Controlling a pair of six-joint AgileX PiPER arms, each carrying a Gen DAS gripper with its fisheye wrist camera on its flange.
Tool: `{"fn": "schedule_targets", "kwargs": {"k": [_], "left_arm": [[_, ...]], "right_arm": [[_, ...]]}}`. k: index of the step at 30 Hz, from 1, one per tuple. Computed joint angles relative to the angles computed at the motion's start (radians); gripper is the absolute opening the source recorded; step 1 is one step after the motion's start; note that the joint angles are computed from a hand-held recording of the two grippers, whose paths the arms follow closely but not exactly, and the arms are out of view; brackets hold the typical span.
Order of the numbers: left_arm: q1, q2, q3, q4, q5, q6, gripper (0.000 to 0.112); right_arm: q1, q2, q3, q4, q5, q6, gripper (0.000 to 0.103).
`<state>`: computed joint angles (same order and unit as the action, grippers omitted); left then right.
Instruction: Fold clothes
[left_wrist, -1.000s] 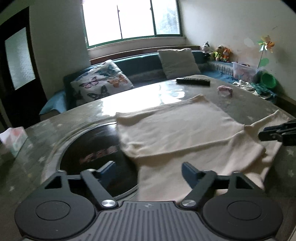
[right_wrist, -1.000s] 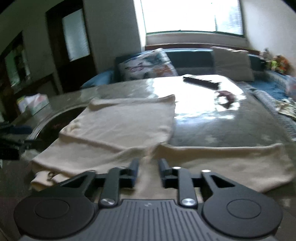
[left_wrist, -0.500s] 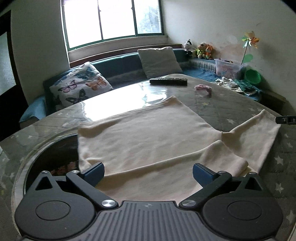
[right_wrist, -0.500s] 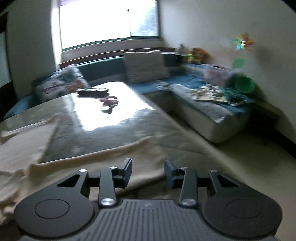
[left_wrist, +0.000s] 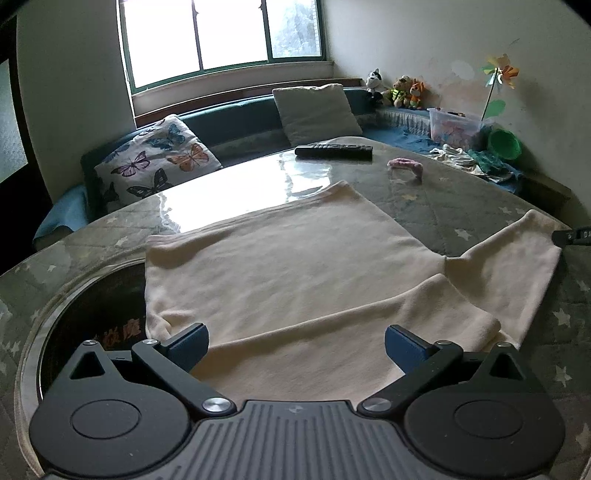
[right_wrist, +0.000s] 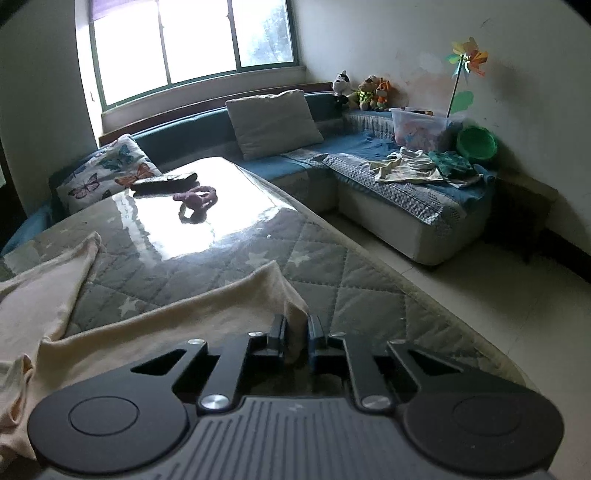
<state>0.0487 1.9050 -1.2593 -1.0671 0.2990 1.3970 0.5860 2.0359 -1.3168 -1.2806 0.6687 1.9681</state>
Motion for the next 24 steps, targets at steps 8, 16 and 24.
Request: {"fn": "schedule_targets", "kwargs": {"k": [8,16,24], "left_arm": [[0.013,0.002,0.004,-0.02,-0.011,0.018,0.103],[0.058,-0.017,0.029,-0.116,-0.003,0.104,0.103],[0.128,-0.035,0.066,-0.232,0.021,0.212,0.103]], "right_arm": [[0.027,-0.08,0.006,-0.068,-0.042,0.004,0.008],[0.079,-0.083,-0.14,-0.049,-0.15,-0.157,0.008],[0.142,0.031,-0.426,0.188,-0.252,-0.544,0.007]]}}
